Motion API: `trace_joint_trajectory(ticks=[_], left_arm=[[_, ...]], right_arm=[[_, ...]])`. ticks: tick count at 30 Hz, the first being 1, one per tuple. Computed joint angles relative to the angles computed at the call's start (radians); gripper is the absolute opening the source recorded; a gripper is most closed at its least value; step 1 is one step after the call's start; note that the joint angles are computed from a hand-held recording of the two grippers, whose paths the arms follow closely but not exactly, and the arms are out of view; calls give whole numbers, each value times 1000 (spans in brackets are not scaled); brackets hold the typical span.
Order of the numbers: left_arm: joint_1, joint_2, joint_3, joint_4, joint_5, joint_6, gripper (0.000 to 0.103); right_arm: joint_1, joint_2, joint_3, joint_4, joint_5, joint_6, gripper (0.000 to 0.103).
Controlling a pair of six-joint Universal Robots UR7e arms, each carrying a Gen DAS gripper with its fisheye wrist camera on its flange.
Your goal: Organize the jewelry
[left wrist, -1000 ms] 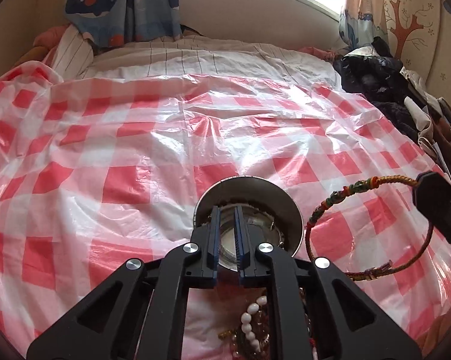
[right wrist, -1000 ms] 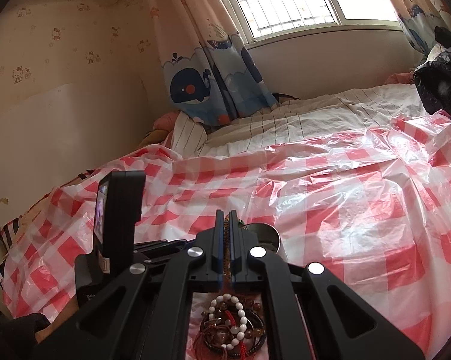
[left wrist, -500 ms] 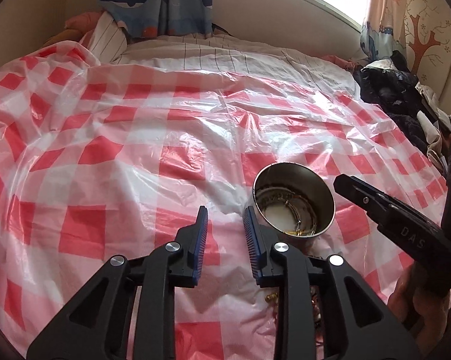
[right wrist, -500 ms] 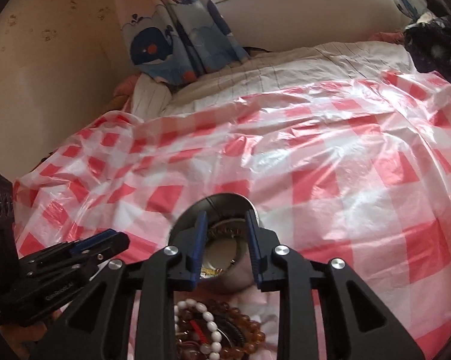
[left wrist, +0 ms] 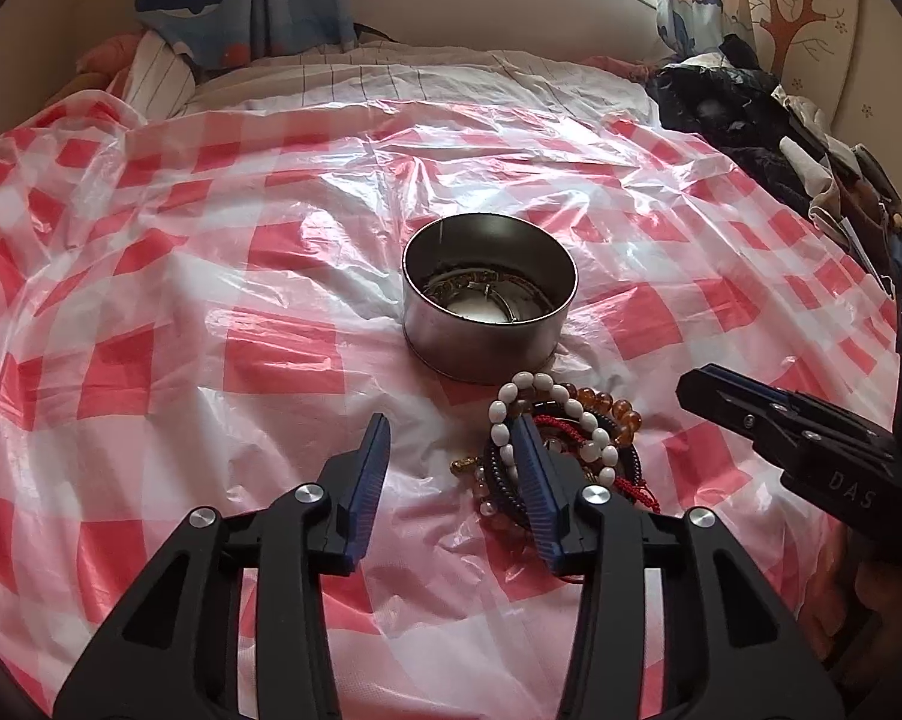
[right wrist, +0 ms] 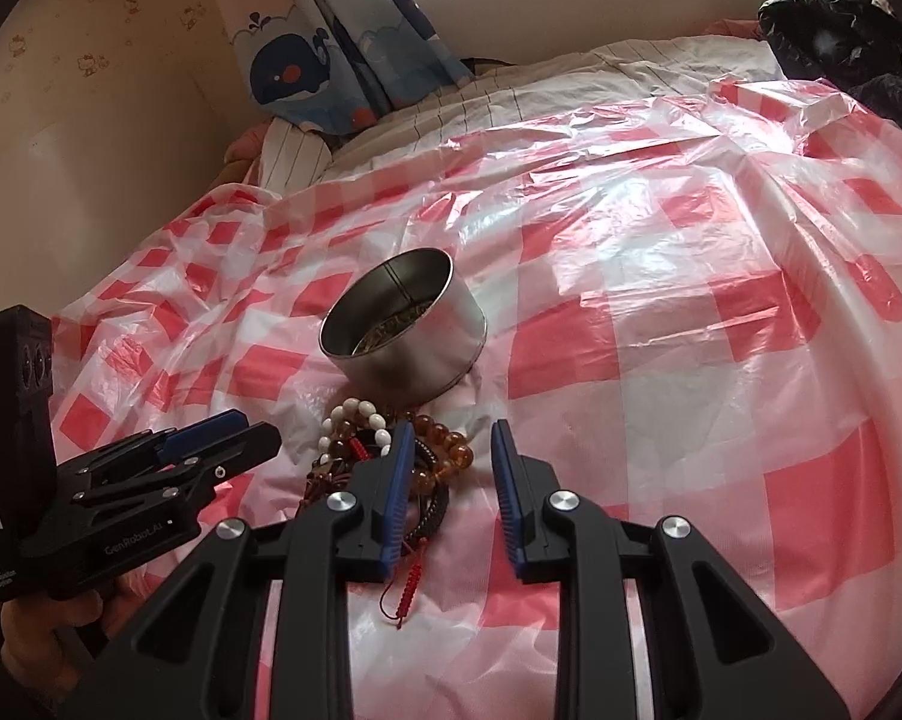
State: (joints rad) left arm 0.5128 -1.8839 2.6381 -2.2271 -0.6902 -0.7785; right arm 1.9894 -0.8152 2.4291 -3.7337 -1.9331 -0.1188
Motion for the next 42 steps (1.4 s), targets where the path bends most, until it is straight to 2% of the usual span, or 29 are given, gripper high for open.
trace_joint_trajectory(ticks=[1,3,13,18,27,32,33,34,35,36,38,39,42], left_arm=[[-7,2,0,9,6,-5,49],[-12,2,-1,17,14,-11,52],[-3,17,3,-25,11,16,62],[36,42,25,-198,-24,89,67],[109,161,34,-452,-53,187,76],[133,204,24,-492,-83,228,75],[134,211,17,-467,-87,225,64],[139,217,8,-438,-95,220,45],[146,223,-2,-407,-106,218,34],[149,220,-3,-398,-121,225,19],[139,208,-1,-382,-124,230,15],[132,195,1,-376,-126,232,10],[119,122,7,-367,-151,228,10]], right_arm=[[3,5,-3,-2,-2,-1,30],[4,13,-6,-2,-6,2,34],[1,25,-12,-5,-8,3,38],[-2,21,-17,19,-29,24,39],[-15,6,-9,36,-22,38,42],[-17,7,-10,37,-26,42,46],[-18,8,-10,38,-27,43,46],[-18,9,-11,39,-28,44,46],[-19,10,-11,39,-29,44,46],[-19,12,-11,38,-30,43,46],[-20,13,-10,35,-32,43,46],[-18,13,-11,35,-35,44,46],[-21,13,-11,38,-36,44,46]])
